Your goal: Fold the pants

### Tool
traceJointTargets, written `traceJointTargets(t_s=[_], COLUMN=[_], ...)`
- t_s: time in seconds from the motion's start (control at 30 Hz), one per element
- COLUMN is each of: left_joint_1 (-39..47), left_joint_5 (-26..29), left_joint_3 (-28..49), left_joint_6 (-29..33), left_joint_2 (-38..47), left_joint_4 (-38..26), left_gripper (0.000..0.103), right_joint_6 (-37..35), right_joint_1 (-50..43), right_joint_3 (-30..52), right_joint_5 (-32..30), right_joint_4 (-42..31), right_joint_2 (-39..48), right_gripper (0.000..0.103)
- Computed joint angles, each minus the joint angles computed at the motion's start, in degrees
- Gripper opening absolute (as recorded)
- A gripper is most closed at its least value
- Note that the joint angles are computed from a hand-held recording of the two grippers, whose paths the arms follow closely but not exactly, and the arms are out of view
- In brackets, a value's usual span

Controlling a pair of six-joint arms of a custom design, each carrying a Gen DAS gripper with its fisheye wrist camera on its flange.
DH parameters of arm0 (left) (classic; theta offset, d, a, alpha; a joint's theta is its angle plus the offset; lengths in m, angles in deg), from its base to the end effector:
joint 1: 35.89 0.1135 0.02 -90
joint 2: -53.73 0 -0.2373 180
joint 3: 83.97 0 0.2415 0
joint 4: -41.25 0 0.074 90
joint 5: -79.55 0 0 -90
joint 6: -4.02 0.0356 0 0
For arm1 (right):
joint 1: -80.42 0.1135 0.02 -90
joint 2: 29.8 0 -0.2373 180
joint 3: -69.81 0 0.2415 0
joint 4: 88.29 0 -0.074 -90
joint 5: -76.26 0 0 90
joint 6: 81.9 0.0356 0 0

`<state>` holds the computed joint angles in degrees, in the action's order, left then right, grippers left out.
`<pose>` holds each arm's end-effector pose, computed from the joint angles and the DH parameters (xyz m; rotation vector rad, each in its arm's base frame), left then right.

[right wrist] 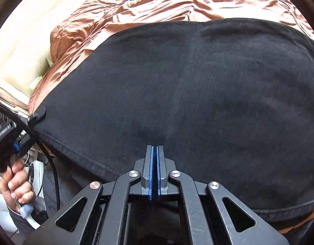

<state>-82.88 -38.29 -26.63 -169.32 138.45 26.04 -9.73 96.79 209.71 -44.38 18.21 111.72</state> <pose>0.2102 -0.2009 0.1673 -0.9498 2.0952 -0.6732 0.4497 0.1510 0.1532 -0.9130 2.6293 0.7573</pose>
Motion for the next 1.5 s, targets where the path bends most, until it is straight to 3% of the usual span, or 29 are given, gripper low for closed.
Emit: traceJointTargets(t_s=[0.13, 0.5, 0.67, 0.83, 1.3, 1.5], left_joint_1=[1.1, 3.9, 2.8, 1.9, -0.1, -1.1], left_joint_5=[1.3, 4.6, 2.9, 1.9, 1.1, 1.6], left_joint_3=[1.9, 1.2, 3.9, 11.7, 40.3, 53.5], left_joint_6=[-0.2, -1.8, 1.3, 5.9, 17.1, 20.9], left_joint_2=[1.5, 3.8, 2.2, 2.4, 15.1, 22.4], left_joint_4=[-2.0, 0.1, -1.4, -6.4, -17.4, -21.7], left_gripper=[0.019, 0.021, 0.016, 0.016, 0.016, 0.016], right_joint_6=[-1.0, 1.3, 1.6, 1.6, -2.3, -4.0], right_joint_1=[-1.4, -3.8, -3.5, -4.1, -13.9, -18.9], right_joint_3=[2.0, 8.1, 2.8, 4.2, -8.9, -10.3], right_joint_5=[-1.8, -4.8, -5.8, -6.8, -13.4, -15.8], right_joint_4=[-2.3, -3.4, -0.8, -2.3, 1.4, 0.6], right_joint_2=[0.7, 4.0, 1.6, 2.7, -8.1, -9.9], right_gripper=[0.0, 0.0, 0.0, 0.0, 0.003, 0.003])
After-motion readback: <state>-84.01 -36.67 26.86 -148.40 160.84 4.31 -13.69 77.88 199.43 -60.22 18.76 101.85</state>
